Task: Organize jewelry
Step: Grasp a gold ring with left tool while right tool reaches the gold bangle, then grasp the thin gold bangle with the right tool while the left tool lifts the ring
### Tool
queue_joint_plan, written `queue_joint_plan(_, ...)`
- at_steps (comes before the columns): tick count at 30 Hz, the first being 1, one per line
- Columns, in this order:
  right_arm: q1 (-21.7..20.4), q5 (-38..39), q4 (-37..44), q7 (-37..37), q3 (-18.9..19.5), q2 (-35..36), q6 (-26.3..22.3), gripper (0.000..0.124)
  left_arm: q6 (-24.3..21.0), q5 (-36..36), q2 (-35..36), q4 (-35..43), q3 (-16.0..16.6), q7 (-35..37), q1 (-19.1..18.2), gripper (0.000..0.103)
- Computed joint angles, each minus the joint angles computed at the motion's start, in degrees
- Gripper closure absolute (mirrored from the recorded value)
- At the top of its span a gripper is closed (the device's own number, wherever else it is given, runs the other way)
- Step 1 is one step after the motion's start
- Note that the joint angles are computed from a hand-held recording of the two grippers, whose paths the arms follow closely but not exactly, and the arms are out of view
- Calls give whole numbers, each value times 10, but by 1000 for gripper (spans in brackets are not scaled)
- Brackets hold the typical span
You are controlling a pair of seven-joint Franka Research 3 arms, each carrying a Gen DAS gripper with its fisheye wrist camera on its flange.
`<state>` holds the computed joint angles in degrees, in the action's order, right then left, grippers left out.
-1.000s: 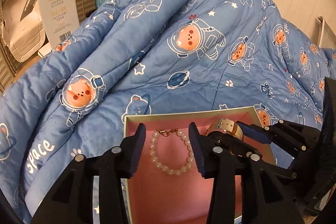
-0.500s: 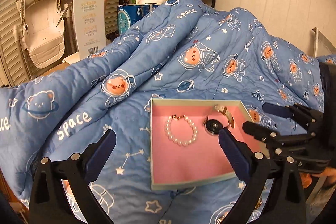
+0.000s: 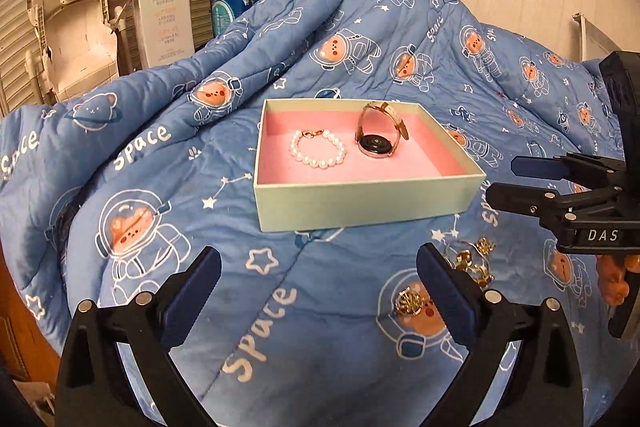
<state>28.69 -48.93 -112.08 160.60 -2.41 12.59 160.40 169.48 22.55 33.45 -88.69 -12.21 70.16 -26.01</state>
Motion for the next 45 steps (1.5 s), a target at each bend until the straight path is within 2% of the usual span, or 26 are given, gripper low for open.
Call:
queue_joint_plan(4, -4, 15, -31, -37, 14, -10, 29, 52, 21, -7, -19, -45, -12, 1, 8, 7)
queue_joint_plan(8, -12, 79, -56, -127, 27, -9, 80, 52, 18, -17, -23, -66, -37, 25, 21, 19)
queue_joint_plan(10, -30, 154, -61, -212, 50, -2, 98, 52, 12, -30, -21, -70, -54, 42, 32, 26)
queue_joint_plan(12, -28, 178, -56, -246, 47, 5, 99, 52, 4, -45, -15, -68, -66, 56, 39, 33)
queue_joint_plan(14, -55, 253, -50, -330, 76, 15, 95, 52, -2, -57, -10, -64, -72, 67, 41, 37)
queue_joint_plan(16, -51, 272, -38, -362, 70, 24, 83, 52, -9, -66, -5, -59, -76, 79, 43, 41)
queue_joint_plan(18, -80, 346, -29, -458, 104, 34, 73, 52, -15, -75, 1, -54, -86, 99, 49, 45)
queue_joint_plan(19, -81, 350, -25, -476, 106, 37, 66, 52, -17, -78, 4, -50, -87, 106, 48, 45)
queue_joint_plan(20, -66, 339, -20, -474, 89, 39, 59, 52, -19, -79, 7, -45, -84, 111, 44, 46)
queue_joint_plan(24, -55, 379, -5, -525, 76, 53, 38, 52, -26, -91, 22, -26, -90, 136, 44, 50)
queue_joint_plan(27, -61, 434, -3, -572, 81, 57, 37, 60, -32, -99, 32, -12, -96, 158, 46, 54)
queue_joint_plan(33, -49, 499, -3, -636, 72, 60, 39, 61, -28, -120, 40, -5, -110, 193, 55, 59)
queue_joint_plan(40, -43, 531, 18, -671, 66, 73, 26, 63, -33, -137, 47, 4, -116, 219, 54, 74)
queue_joint_plan(45, -30, 528, 21, -670, 54, 72, 27, 72, -32, -150, 45, 1, -121, 225, 58, 84)
